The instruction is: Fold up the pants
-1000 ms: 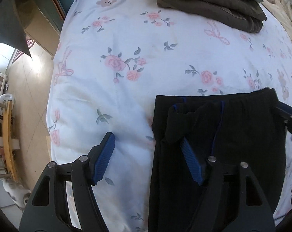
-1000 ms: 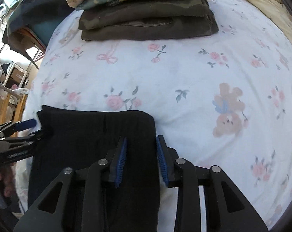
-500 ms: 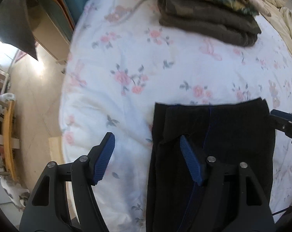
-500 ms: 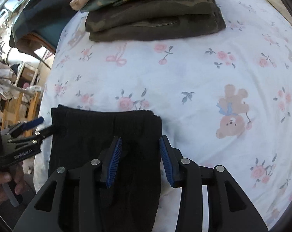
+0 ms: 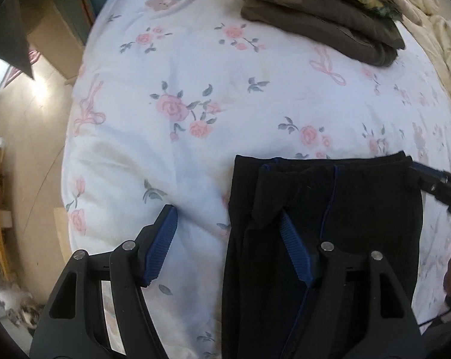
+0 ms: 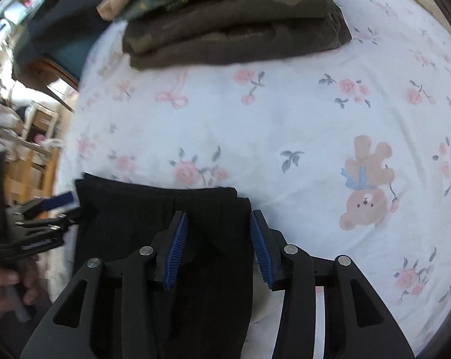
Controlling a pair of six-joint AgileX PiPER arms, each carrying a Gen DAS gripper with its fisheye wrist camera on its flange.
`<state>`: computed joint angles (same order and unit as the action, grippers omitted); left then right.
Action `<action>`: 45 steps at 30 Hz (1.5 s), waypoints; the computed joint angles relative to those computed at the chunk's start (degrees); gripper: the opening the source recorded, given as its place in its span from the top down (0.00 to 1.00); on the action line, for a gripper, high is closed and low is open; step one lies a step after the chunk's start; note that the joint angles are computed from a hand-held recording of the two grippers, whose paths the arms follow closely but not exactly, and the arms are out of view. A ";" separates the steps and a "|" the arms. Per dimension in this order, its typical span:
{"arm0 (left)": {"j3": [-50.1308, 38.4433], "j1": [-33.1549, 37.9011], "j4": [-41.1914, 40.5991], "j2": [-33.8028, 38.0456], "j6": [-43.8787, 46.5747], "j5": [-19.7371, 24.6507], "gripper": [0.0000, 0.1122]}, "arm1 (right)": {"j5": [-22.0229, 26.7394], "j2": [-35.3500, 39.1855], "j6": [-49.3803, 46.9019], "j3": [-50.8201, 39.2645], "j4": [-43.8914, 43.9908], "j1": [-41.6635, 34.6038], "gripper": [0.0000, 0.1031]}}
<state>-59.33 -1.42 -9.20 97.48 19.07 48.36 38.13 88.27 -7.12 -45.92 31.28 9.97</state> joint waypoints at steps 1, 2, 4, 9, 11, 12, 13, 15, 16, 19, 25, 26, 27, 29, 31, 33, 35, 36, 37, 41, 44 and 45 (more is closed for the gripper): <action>-0.38 0.42 -0.71 0.63 2.13 0.17 0.40 | 0.54 -0.16 -3.71 0.66 3.33 -1.80 0.53; -1.04 1.10 -1.78 1.25 4.15 0.82 0.40 | 0.64 -0.19 -6.62 1.56 6.08 -3.34 0.53; -3.25 2.42 -3.65 2.89 6.39 3.02 0.40 | 1.26 0.47 -9.16 2.28 8.60 -5.26 0.53; -5.85 2.70 -2.99 3.86 8.51 4.58 0.41 | 3.50 2.57 -20.22 3.89 18.00 -9.40 0.53; -5.78 2.41 -3.83 2.81 9.63 5.26 0.41 | 5.07 3.28 -23.63 3.89 21.15 -10.33 0.51; -5.86 2.21 -3.68 2.46 9.45 5.15 0.41 | 5.35 3.45 -24.18 3.85 21.49 -10.52 0.51; -6.15 2.24 -3.67 2.40 9.33 4.97 0.41 | 5.86 3.45 -24.99 3.99 21.72 -11.25 0.51; -7.54 2.46 -3.61 2.67 8.69 6.13 0.41 | 6.20 3.50 -26.19 4.38 22.79 -12.31 0.51; -7.99 3.19 -5.32 2.71 9.58 6.36 0.41 | 6.19 3.21 -26.59 4.61 23.29 -12.82 0.51; -9.50 3.49 -7.97 4.37 10.84 7.17 0.41 | 7.44 3.63 -28.87 4.82 25.87 -14.68 0.51; -10.98 5.28 -15.56 7.77 16.26 9.91 0.71 | 6.55 5.24 -28.68 4.81 25.46 -13.33 0.51; -10.47 4.68 -15.30 7.61 16.85 9.18 0.70 | 6.36 5.27 -28.54 4.64 25.00 -12.84 0.51; -10.55 4.55 -15.01 7.89 17.65 9.26 0.70 | 5.94 4.87 -28.59 4.79 24.56 -12.59 0.51; -11.45 5.60 -16.09 8.85 17.87 11.27 0.69 | 5.85 4.93 -28.71 4.66 24.56 -12.04 0.51; -12.45 5.31 -16.21 9.81 17.36 12.58 0.69 | 5.87 4.94 -28.68 4.56 24.17 -11.55 0.51; -12.59 5.02 -16.14 10.06 17.74 12.78 0.68 | 4.67 4.45 -27.41 4.29 22.13 -10.21 0.57; -12.85 5.12 -16.39 10.57 17.58 12.78 0.68 | 2.84 3.42 -26.90 4.68 21.34 -9.28 0.64; -12.14 5.31 -16.50 10.30 17.96 12.30 0.69 | 2.42 3.41 -26.64 4.39 20.87 -8.68 0.68; -11.64 4.59 -16.42 9.83 17.71 11.25 0.71 | 1.93 3.10 -25.68 4.16 19.45 -7.99 0.69; -10.61 2.94 -15.27 8.08 18.40 9.24 0.85 | 1.90 2.04 -24.20 3.37 17.47 -6.95 0.73; -10.96 3.17 -15.25 7.91 18.05 9.51 0.86 | 1.37 1.06 -22.78 3.24 15.96 -5.97 0.74; -10.99 3.53 -15.45 7.87 18.35 9.67 0.86 | 1.21 0.82 -22.45 3.29 15.82 -5.87 0.74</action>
<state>-70.33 2.11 -24.65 105.35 37.42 58.03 39.34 89.10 -29.57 -42.63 47.10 4.10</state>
